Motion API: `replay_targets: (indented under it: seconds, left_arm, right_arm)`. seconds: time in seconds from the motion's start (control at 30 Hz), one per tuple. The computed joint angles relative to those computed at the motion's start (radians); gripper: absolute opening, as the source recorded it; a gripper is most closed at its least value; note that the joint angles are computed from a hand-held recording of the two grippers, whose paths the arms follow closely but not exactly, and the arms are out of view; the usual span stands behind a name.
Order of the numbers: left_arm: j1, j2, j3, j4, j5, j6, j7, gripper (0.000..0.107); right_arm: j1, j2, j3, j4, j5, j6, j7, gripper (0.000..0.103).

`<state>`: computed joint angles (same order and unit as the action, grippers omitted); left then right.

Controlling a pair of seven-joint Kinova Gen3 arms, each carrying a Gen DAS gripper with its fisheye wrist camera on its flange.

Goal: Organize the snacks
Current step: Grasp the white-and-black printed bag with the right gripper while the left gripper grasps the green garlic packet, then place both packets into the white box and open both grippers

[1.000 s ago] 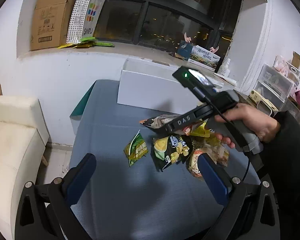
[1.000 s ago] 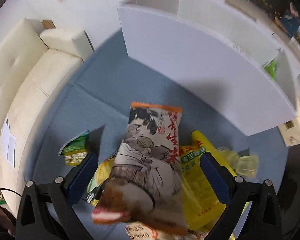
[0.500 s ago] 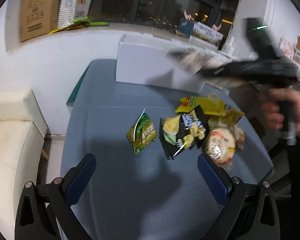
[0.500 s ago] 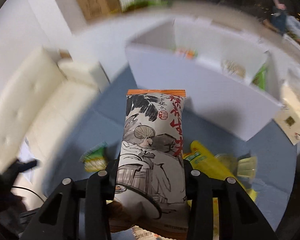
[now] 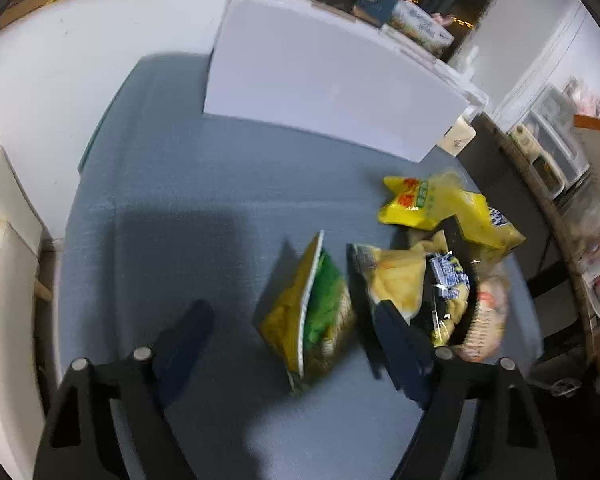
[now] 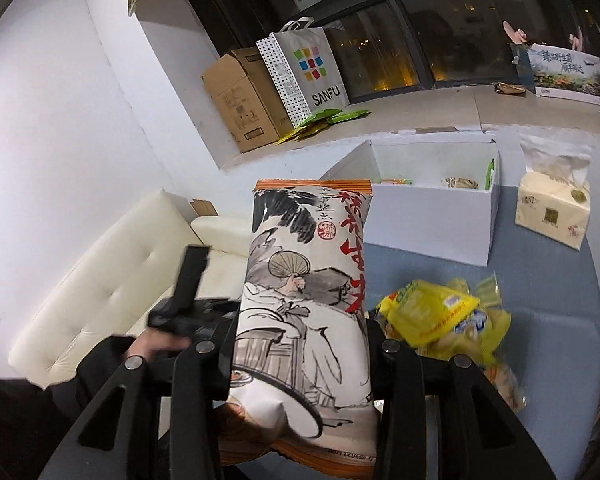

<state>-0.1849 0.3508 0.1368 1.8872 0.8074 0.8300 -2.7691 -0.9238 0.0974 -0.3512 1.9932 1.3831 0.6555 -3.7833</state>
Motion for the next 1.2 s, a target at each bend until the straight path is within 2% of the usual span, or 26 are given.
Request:
replay_targets:
  seconds: [0.03,0.07,0.13,0.2,0.37,0.53,0.6,0.67,0.77,0.83,0.9,1.0,1.07,1.13,1.2]
  left_arm:
    - [0.004,0.007,0.008,-0.001,-0.008,-0.005,-0.013,0.049]
    - [0.017,0.009,0.003,-0.003,-0.008,-0.004,-0.009,0.044]
    - [0.052,-0.022,-0.021,0.031,0.018,-0.051,-0.033,0.041]
    - [0.012,-0.056,0.014,0.085,0.085,-0.091,-0.101,0.035]
    - [-0.043,-0.151,0.005,0.189,0.273,-0.08,-0.283,0.033]
    - [-0.036,-0.252,-0.075,0.235,0.397,-0.004,-0.388,0.032]
    - [-0.03,-0.276,-0.108,0.229,0.438,0.035,-0.406,0.032]
    - [-0.013,-0.282,-0.128,0.198,0.467,0.064,-0.396,0.032]
    - [0.034,-0.277,-0.122,0.13,0.528,0.033,-0.371,0.032]
    - [0.084,-0.254,-0.117,0.041,0.517,0.002,-0.306,0.032]
    - [0.121,-0.226,-0.077,-0.052,0.499,-0.078,-0.251,0.032]
    - [0.18,-0.142,-0.041,-0.191,0.451,-0.184,-0.139,0.032]
    - [0.273,-0.084,-0.07,-0.284,0.382,-0.26,-0.079,0.032]
    - [0.365,-0.018,-0.107,-0.376,0.3,-0.331,-0.004,0.032]
    - [0.445,0.044,-0.169,-0.469,0.222,-0.35,0.078,0.035]
  right_arm:
    - [-0.002,-0.002,-0.002,0.01,0.009,0.007,-0.018,0.044]
    - [-0.001,0.001,-0.003,0.011,0.005,0.01,-0.02,0.044]
    - [0.0,0.007,0.002,0.009,-0.014,0.012,-0.018,0.044]
    - [-0.001,-0.001,0.003,0.035,0.006,0.004,-0.068,0.044]
    - [-0.007,-0.011,-0.013,0.072,0.028,0.031,-0.15,0.044]
    - [-0.022,-0.014,-0.028,0.098,0.055,0.102,-0.233,0.044]
    - [-0.031,-0.007,-0.035,0.09,0.045,0.15,-0.222,0.044]
    - [-0.04,0.002,-0.036,0.068,0.016,0.202,-0.183,0.044]
    - [-0.043,0.003,-0.014,0.016,-0.043,0.261,-0.071,0.044]
    - [-0.003,0.019,-0.03,-0.038,-0.079,0.319,0.011,0.044]
    - [0.09,0.036,-0.082,-0.103,-0.112,0.366,0.092,0.044]
    - [0.229,0.069,-0.133,-0.208,-0.156,0.382,0.214,0.044]
    - [0.322,0.12,-0.165,-0.295,-0.163,0.386,0.295,0.044]
    - [0.414,0.181,-0.228,-0.384,-0.165,0.415,0.377,0.044]
    - [0.498,0.242,-0.29,-0.476,-0.176,0.44,0.458,0.044]
